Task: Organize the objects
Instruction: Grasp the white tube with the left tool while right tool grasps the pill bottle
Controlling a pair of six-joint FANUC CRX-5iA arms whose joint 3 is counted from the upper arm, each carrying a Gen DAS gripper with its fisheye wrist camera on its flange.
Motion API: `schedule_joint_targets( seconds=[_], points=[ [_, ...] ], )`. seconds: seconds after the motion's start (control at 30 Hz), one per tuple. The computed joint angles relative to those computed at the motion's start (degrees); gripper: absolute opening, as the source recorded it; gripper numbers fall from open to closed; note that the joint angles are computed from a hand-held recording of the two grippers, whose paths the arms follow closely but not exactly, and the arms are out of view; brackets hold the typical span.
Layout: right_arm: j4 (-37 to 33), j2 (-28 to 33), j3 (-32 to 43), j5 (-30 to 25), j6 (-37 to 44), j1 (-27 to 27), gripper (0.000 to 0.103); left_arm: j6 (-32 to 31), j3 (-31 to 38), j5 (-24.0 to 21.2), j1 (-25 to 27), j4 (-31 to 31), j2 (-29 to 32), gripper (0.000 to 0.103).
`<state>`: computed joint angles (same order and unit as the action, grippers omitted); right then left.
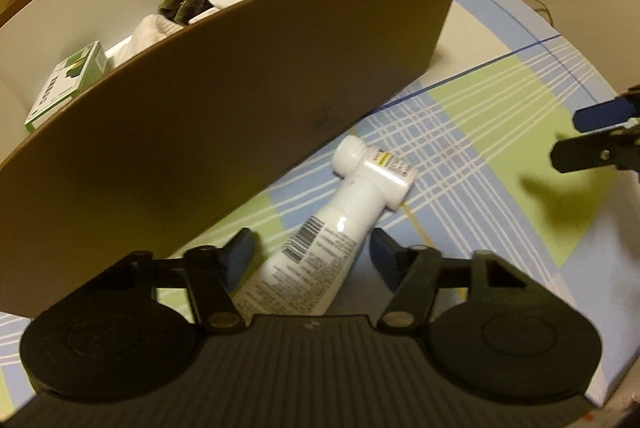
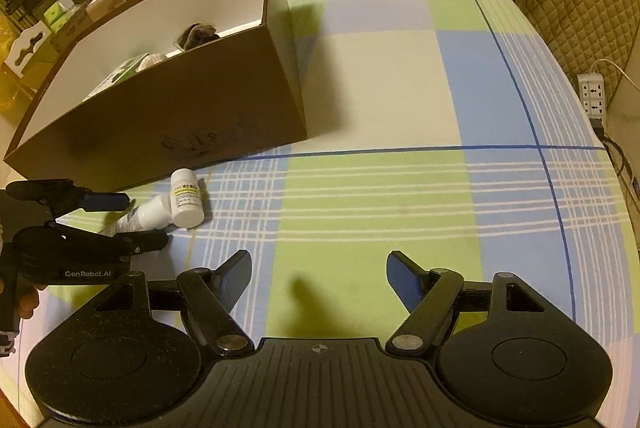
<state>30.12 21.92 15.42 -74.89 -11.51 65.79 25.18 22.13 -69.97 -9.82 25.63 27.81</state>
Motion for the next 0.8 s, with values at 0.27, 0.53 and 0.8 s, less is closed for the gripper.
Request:
schedule_joint_targets(
  seconds=[0.27,0.53,0.8],
  points=[
    [-0.31,0.52,0.2,2.42,2.39,-0.75,0.072,0.89,-5.16,3.08,1.27,0.13,-3.83,0.04],
    [0.89,2.6,1.17,8.99,7.85,-2.0,0.071,15.61,-9.17,7.99,2.74,-3.95,-7.75,0.039],
    [2.95,7.87,6.08,13.78,18.47,-3.68,0.055,26.14,-8.01,9.03,2.65,-9.06,-8.39,0.039]
  ],
)
